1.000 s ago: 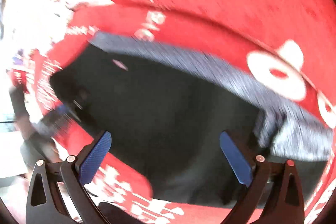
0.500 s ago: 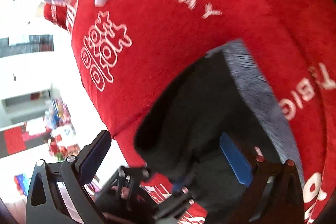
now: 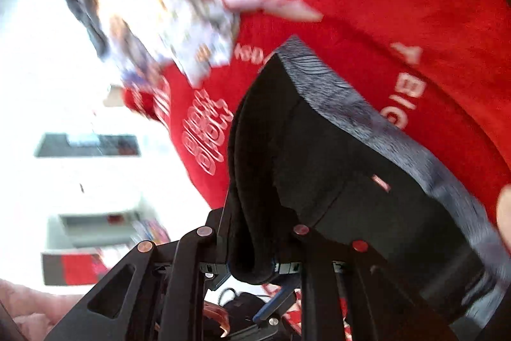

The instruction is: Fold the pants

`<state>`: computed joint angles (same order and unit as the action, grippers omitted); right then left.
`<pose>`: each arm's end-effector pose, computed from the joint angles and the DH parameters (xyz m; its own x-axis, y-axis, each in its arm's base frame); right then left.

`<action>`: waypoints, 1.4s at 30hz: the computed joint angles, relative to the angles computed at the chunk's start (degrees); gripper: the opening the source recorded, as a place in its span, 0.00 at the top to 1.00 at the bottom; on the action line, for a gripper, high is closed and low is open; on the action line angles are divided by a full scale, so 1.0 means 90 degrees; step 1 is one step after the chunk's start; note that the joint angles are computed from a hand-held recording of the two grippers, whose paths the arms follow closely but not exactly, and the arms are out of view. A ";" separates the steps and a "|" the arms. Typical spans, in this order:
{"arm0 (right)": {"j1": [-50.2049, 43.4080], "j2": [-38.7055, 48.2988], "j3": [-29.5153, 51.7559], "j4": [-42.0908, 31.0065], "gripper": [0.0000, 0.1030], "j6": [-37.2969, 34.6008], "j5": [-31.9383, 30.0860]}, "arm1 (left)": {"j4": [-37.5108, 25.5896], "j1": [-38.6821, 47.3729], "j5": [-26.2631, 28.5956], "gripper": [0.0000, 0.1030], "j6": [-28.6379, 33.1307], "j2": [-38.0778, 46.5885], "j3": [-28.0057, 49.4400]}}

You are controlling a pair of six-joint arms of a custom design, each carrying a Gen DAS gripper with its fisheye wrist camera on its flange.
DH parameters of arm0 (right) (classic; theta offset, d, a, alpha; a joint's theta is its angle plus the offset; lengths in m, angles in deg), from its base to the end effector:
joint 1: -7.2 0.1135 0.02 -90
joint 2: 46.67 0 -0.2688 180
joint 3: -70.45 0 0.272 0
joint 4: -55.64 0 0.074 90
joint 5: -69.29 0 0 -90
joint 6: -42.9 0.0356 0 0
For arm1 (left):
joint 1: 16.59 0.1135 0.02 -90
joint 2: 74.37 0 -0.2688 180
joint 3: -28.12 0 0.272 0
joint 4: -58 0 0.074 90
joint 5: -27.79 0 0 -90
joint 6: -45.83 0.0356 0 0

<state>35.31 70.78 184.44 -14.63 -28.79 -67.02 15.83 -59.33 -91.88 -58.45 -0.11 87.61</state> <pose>0.3786 0.2314 0.2410 -0.9622 -0.2680 -0.0479 -0.2126 0.6299 0.7470 0.2083 -0.1685 0.2149 -0.6931 0.3486 -0.6310 0.2274 0.9363 0.2675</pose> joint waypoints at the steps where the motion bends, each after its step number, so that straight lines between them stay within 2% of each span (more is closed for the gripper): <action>1: -0.0237 -0.0566 -0.0620 0.0297 0.81 0.0062 -0.0064 | -0.0110 -0.0285 -0.0017 0.63 -0.0090 0.0126 0.0309; 4: -0.1001 -0.1954 -0.2000 0.0729 0.81 0.0118 -0.0259 | -0.0357 -0.0997 -0.0102 0.63 -0.0320 0.0597 0.1112; 7: -0.1954 -0.3071 -0.3044 0.0672 0.80 -0.0120 -0.0580 | -0.0346 -0.1800 -0.0243 0.63 -0.0388 0.1233 0.1819; 9: -0.2876 -0.3680 -0.3493 0.0099 0.79 -0.0840 -0.0826 | -0.0269 -0.2289 -0.0324 0.63 -0.0367 0.1733 0.2258; 12: -0.4528 -0.4144 -0.4013 -0.1145 0.79 -0.2384 -0.1101 | -0.0184 -0.2830 -0.0168 0.63 -0.0301 0.2635 0.2997; 14: -0.5808 -0.4084 -0.4319 -0.2091 0.79 -0.3783 -0.1009 | -0.0093 -0.3053 0.0004 0.63 -0.0280 0.3165 0.3339; 17: -0.7266 -0.3447 -0.4618 -0.2529 0.79 -0.5099 -0.0452 | -0.0069 -0.3388 0.0306 0.63 -0.0267 0.4216 0.4016; 21: -0.8235 -0.2711 -0.5419 -0.1779 0.79 -0.5414 0.0272 | -0.0617 -0.3649 0.0867 0.63 -0.0434 0.5473 0.4968; 22: -0.8395 -0.2537 -0.5570 -0.1593 0.79 -0.5409 0.0369 | -0.0723 -0.3702 0.0843 0.57 -0.0440 0.5618 0.5061; 24: -0.8656 -0.2202 -0.5793 -0.1339 0.78 -0.5437 0.0382 | -0.0724 -0.3710 0.0971 0.50 -0.0401 0.5588 0.4970; 27: -0.8674 -0.2297 -0.5847 -0.1331 0.76 -0.5519 0.0314 | -0.0737 -0.3616 0.1246 0.49 -0.0349 0.5148 0.4633; 30: -0.8554 -0.2697 -0.5948 -0.1425 0.76 -0.5519 0.0442 | -0.0924 -0.3342 0.1480 0.26 -0.0552 0.4456 0.4231; 31: -0.8352 -0.2778 -0.6090 -0.1207 0.76 -0.5284 0.0418 | -0.0894 -0.3183 0.1567 0.25 -0.0744 0.4123 0.3992; 34: -0.8358 -0.3078 -0.6334 -0.1058 0.76 -0.5243 0.0729 | -0.1299 -0.2622 0.1892 0.25 -0.1055 0.3719 0.3788; 38: -0.8031 -0.4025 -0.6477 -0.1074 0.61 -0.4652 0.1208 | -0.1627 -0.1716 0.1840 0.25 -0.1385 0.3450 0.3471; 40: -0.7770 -0.4479 -0.6293 -0.1082 0.59 -0.4320 0.1685 | -0.1697 -0.1226 0.1881 0.25 -0.1424 0.3542 0.3517; 42: -0.7714 -0.4475 -0.6008 -0.1108 0.58 -0.4125 0.1702 | -0.1520 -0.0784 0.2026 0.25 -0.1445 0.3474 0.3325</action>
<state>-34.12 30.51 130.37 -24.60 -65.92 -51.71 2.15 -66.38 -73.65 -71.46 31.15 117.54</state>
